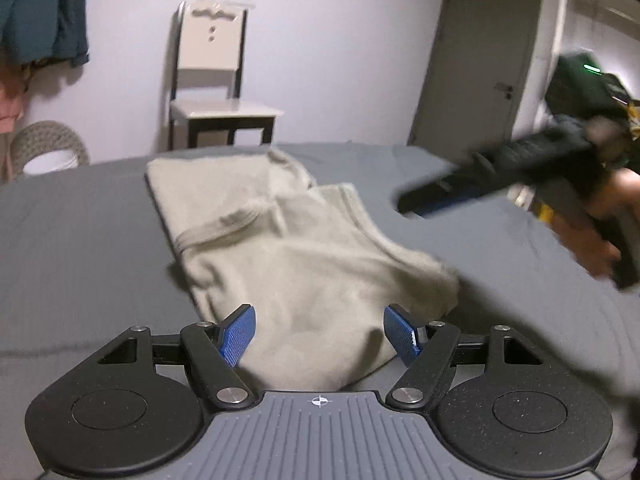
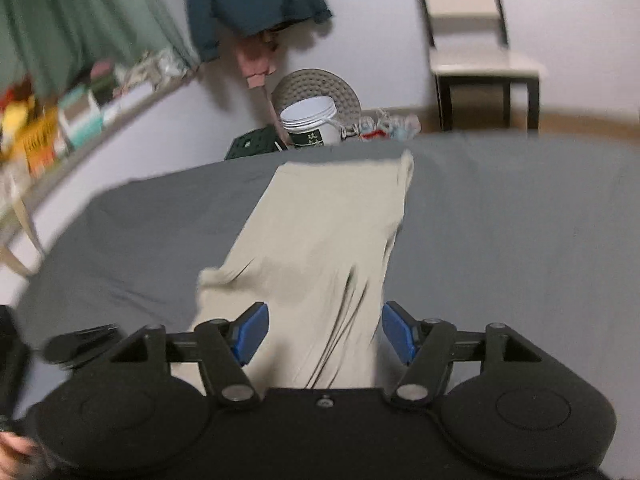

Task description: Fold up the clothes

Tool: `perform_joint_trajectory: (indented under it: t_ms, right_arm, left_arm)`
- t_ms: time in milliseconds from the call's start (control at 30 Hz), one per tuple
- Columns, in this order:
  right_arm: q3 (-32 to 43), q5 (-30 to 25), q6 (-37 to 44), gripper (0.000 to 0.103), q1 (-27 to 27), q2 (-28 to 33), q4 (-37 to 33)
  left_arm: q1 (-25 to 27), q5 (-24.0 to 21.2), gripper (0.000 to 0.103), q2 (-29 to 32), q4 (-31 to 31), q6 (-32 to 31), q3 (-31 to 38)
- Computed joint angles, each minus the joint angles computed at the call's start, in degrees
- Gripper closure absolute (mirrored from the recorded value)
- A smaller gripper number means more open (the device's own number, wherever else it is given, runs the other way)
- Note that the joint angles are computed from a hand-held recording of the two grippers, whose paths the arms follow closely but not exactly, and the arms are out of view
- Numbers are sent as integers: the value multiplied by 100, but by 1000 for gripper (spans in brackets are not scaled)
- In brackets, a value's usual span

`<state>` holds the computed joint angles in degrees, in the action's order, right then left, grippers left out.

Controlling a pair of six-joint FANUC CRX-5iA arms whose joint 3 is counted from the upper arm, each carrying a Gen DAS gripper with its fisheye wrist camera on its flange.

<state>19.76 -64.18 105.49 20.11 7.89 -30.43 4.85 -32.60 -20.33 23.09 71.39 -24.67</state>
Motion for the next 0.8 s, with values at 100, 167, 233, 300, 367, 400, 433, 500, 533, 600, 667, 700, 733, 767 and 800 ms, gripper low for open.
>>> perform_joint_trajectory:
  t_ms: [100, 167, 233, 300, 367, 400, 433, 500, 533, 600, 667, 700, 733, 767, 800]
  right_arm:
    - [-827, 568, -291, 40, 430, -488, 791]
    - [-1528, 1154, -609, 40, 782, -899, 1519]
    - [-1815, 1340, -201, 40, 905, -1178, 1606]
    - [-2100, 1539, 542, 36, 1146, -1438, 1863]
    - [-2648, 2009, 1516, 31, 1615, -1791, 2559]
    - [-3053, 2381, 1905, 31, 1869, -2001, 2969]
    - [-3427, 2701, 2168, 30, 2067, -2176, 3292]
    - [-4122, 3260, 2295, 29, 2460, -2405, 4126]
    - [-4452, 3516, 2108, 29, 2639, -2438, 4728]
    - [-5005, 3933, 1652, 29, 2774, -2479, 5801]
    - [-5385, 4331, 1042, 27, 2759, -2468, 6743]
    - [-5485, 4476, 777, 26, 2733, -2457, 7061]
    - [-5512, 4560, 437, 25, 2713, -2407, 7317]
    - [-5481, 4586, 279, 24, 2712, -2365, 7348]
    - [-5400, 4614, 232, 23, 2709, -2275, 7286]
  left_arm:
    - [-162, -293, 31, -7, -954, 763, 343]
    - [-288, -464, 31, -57, -1389, 749, 536]
    - [-540, -772, 31, -60, -2105, 825, 860]
    - [-882, -1139, 31, -19, -2877, 912, 1218]
    - [-1195, -1455, 31, 27, -3450, 974, 1478]
    - [-1328, -1613, 31, 46, -3685, 1052, 1580]
    - [-1426, -1794, 31, 55, -3852, 1175, 1671]
    - [-1617, -2160, 31, 74, -4150, 1405, 1844]
    - [-1716, -2366, 31, 60, -4303, 1573, 1914]
    - [-1860, -2745, 31, 21, -4515, 1824, 2019]
    - [-1880, -3044, 31, -19, -4476, 1851, 2087]
    - [-1817, -3122, 31, -71, -4337, 1752, 2075]
    - [-1682, -3095, 31, -150, -4123, 1620, 2015]
    - [-1533, -3059, 31, -233, -3893, 1476, 1947]
    - [-1376, -2958, 31, -338, -3671, 1424, 1848]
